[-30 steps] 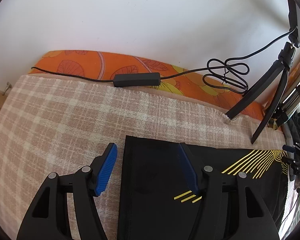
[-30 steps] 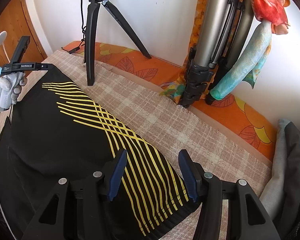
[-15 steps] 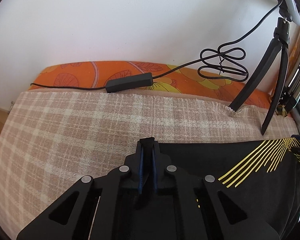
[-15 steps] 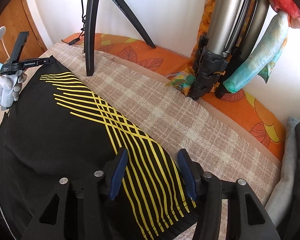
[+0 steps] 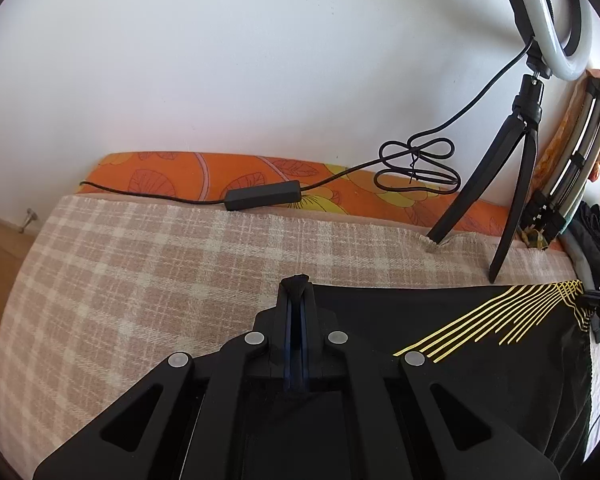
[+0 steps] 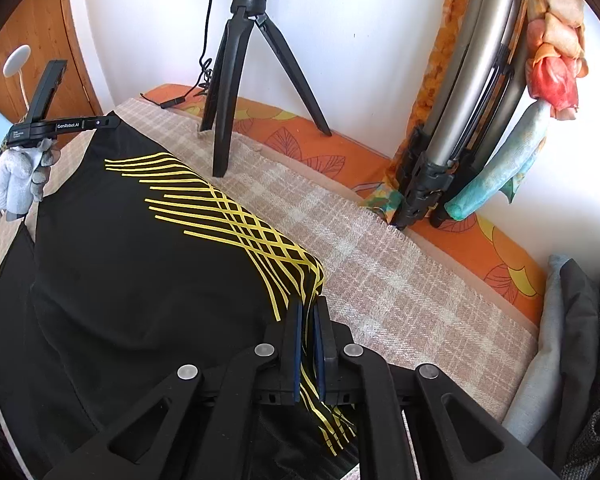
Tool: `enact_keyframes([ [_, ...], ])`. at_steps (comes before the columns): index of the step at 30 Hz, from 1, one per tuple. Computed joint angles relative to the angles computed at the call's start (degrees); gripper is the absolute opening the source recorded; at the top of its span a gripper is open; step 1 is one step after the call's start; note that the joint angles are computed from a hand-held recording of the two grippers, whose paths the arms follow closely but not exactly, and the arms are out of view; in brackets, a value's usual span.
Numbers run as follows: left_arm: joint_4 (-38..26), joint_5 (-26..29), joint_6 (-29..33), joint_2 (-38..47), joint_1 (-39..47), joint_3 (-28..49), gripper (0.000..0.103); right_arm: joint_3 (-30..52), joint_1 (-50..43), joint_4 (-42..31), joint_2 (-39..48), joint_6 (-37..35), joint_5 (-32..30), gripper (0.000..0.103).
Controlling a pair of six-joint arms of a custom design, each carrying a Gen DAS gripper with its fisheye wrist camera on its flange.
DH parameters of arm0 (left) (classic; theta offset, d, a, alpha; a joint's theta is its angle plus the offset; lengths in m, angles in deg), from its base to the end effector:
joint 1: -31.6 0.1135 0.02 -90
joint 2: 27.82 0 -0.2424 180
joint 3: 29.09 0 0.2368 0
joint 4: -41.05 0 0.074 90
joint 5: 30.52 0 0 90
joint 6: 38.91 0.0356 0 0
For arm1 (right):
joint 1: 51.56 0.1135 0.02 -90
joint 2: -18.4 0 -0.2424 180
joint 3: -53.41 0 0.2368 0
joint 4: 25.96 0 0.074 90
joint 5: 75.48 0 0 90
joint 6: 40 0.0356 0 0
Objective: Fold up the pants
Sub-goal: 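Close the left gripper on the shorts edge while the right gripper closes beside it, then lift the held shorts edge with both grippers and fold it over the shorts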
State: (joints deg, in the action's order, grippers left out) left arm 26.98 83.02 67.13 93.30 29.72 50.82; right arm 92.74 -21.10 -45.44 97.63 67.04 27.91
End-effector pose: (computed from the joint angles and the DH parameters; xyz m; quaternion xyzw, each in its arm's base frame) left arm 0.3835 -0.0268 0.0774 0.2056 0.9135 -0.1572 0.3139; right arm 0.1867 0.1002 0.1062 -0.0814 0.9550 0.0027 0.2853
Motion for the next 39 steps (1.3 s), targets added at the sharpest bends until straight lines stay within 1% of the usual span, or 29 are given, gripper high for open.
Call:
enact_keyframes([
  [4,-1.0,2.1,0.2,-5.7,1.7,-3.9,0.002,0.5,4.4,-6.8,-6.5,3.5,2.7,0.002],
  [5,-1.6,2.8,1.0,-7.6,2.7,-5.3,0.002,1.1,5.5,-8.2,-7.2,4.3,3.5,0.002],
  [7,-0.1,2.9,0.4,-10.0,2.4,-8.3,0.002,2.1,8.7,-11.9,-9.6,6.5,5.9,0.002],
  [10,0.6,4.2,0.4,-14.3,3.6,-12.1,0.002,3.8,14.7,-17.5,-13.4,11.0,9.6,0.002],
  [11,1.2,4.4,-0.1,-13.7,3.5,-11.9,0.002,4.5,17.2,-19.7,-14.5,13.0,11.2,0.002],
  [15,-1.5,7.6,2.3,-20.7,7.1,-15.9,0.002,8.1,28.6,-28.9,-15.5,22.7,17.2,0.002],
  [17,-3.3,9.5,3.9,-23.9,9.4,-18.1,0.002,10.4,34.9,-34.0,-14.9,28.9,20.1,0.002],
  [21,-6.9,12.5,7.3,-30.6,13.7,-22.5,0.002,14.2,45.5,-42.1,-12.6,40.7,24.3,0.002],
  [24,-10.9,15.4,10.1,-36.0,17.4,-25.7,0.002,16.9,53.2,-47.7,-9.9,50.5,26.6,0.002],
  [27,-15.7,17.9,14.7,-41.2,21.5,-28.9,0.002,19.6,61.1,-52.9,-6.0,60.4,27.8,0.002],
  [30,-22.4,21.2,21.2,-45.8,27.2,-31.3,0.002,22.8,68.7,-57.4,-1.0,69.6,28.1,0.002],
  [32,-26.7,22.7,26.3,-47.4,31.1,-32.6,0.002,24.8,72.6,-59.0,2.4,74.2,27.7,0.002],
  [36,-35.6,25.2,39.3,-48.4,39.9,-34.4,0.002,28.1,78.3,-60.7,8.8,80.5,26.2,0.002],
  [39,-40.5,26.0,49.1,-46.9,46.1,-35.2,0.002,29.9,81.5,-59.5,13.6,83.4,24.7,0.002],
])
